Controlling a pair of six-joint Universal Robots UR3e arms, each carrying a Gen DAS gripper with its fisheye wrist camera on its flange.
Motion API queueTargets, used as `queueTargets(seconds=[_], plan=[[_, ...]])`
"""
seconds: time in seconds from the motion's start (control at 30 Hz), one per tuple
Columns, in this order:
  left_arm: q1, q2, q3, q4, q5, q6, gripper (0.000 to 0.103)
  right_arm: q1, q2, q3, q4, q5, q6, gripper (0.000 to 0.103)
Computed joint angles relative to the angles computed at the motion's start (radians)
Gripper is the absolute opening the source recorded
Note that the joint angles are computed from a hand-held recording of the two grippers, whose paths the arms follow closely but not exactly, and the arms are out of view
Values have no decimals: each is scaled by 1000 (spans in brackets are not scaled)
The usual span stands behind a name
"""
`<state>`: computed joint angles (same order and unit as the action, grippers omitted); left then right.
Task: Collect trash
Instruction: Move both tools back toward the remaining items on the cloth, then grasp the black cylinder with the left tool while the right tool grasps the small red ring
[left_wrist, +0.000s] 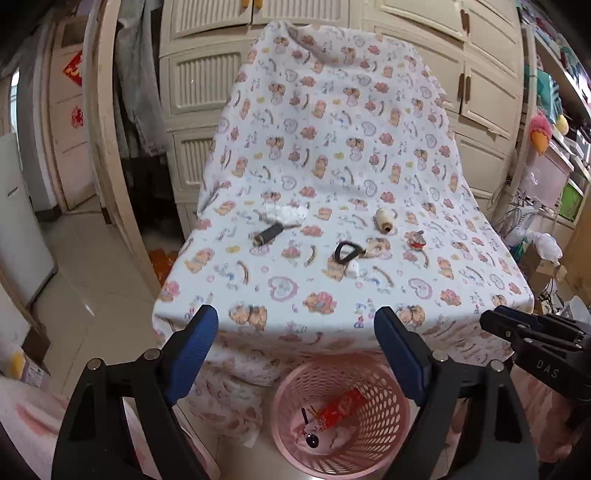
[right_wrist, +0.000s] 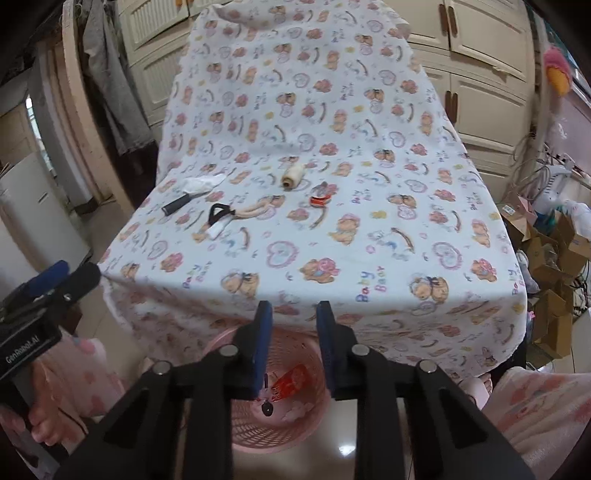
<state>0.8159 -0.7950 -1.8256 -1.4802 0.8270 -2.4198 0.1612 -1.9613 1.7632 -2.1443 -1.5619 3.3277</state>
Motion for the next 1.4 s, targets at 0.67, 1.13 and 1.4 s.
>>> queueTargets(seconds=[0.67, 1.13, 1.4], plan=[[-379, -741, 468, 445, 347, -277, 100, -177, 378, -460, 32, 101, -203, 40], [-445, -907, 566, 356, 400, -377, 99, -161, 629, -533, -17, 75, -116, 48], [-498, -973, 571, 464, 426, -346, 96, -113, 668, -549, -31, 13, -137, 26]])
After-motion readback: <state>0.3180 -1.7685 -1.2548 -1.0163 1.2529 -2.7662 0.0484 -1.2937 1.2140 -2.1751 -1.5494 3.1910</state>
